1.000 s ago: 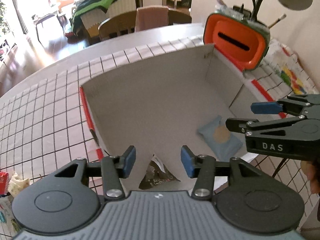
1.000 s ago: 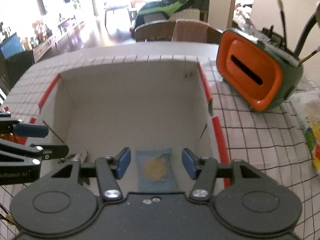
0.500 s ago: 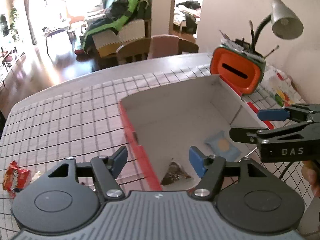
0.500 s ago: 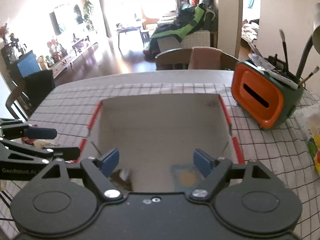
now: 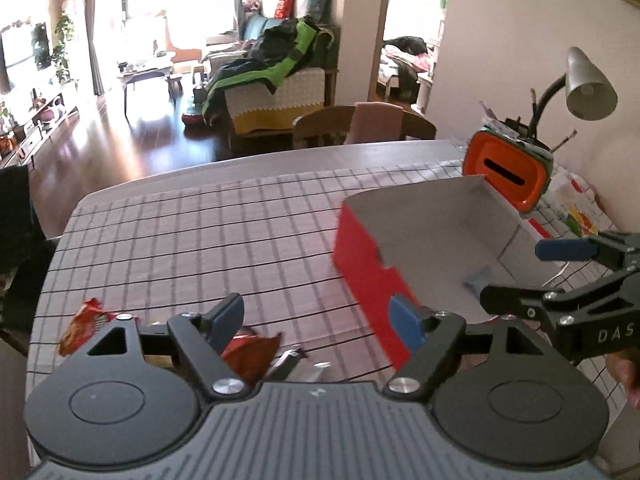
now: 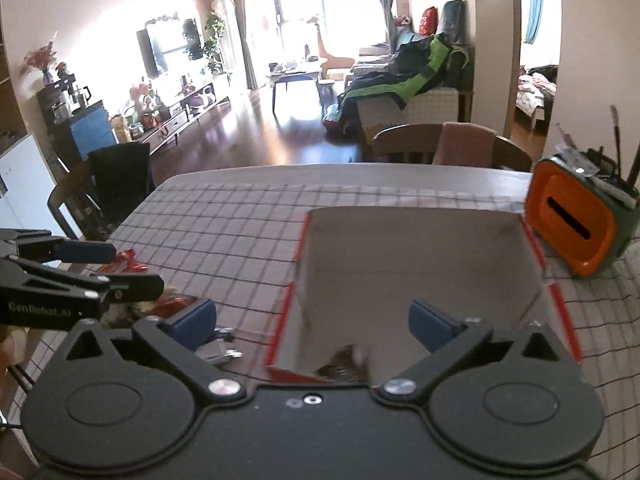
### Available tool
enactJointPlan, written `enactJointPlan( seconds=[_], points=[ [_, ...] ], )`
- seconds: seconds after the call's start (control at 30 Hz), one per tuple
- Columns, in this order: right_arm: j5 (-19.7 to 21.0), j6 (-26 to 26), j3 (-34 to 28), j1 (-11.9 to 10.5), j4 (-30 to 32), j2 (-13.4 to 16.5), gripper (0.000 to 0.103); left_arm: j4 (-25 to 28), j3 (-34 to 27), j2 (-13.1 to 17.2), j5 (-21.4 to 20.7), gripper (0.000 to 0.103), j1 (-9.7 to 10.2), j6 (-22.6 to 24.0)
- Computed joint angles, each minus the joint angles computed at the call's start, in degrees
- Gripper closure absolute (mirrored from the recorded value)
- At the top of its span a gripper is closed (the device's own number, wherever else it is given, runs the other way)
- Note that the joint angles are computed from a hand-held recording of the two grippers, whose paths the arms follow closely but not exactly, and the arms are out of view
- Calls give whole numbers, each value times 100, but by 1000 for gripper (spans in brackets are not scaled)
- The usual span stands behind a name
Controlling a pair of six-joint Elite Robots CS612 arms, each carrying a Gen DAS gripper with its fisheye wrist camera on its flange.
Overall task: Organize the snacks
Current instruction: 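Move both tools back to the snack pile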
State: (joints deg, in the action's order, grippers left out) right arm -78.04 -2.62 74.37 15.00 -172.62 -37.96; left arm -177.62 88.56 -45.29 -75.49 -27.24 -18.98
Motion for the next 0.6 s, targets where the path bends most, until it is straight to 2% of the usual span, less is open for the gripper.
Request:
enactJointPlan(
  seconds=[0.17, 0.27, 0.37, 0.6],
  points=[
    [-124, 164, -122, 175, 127, 105, 0, -252, 322, -120, -97, 15, 170, 56],
    [-237, 301, -224, 291, 221, 190, 0, -496, 534, -163, 185, 14, 224, 138],
    [-446, 447, -351, 430, 380, 298, 0, -646, 723, -197, 307, 8, 325, 131],
    [-1113, 857, -742, 749, 840, 610, 0, -583, 999, -226, 242, 7, 652, 37]
  ],
)
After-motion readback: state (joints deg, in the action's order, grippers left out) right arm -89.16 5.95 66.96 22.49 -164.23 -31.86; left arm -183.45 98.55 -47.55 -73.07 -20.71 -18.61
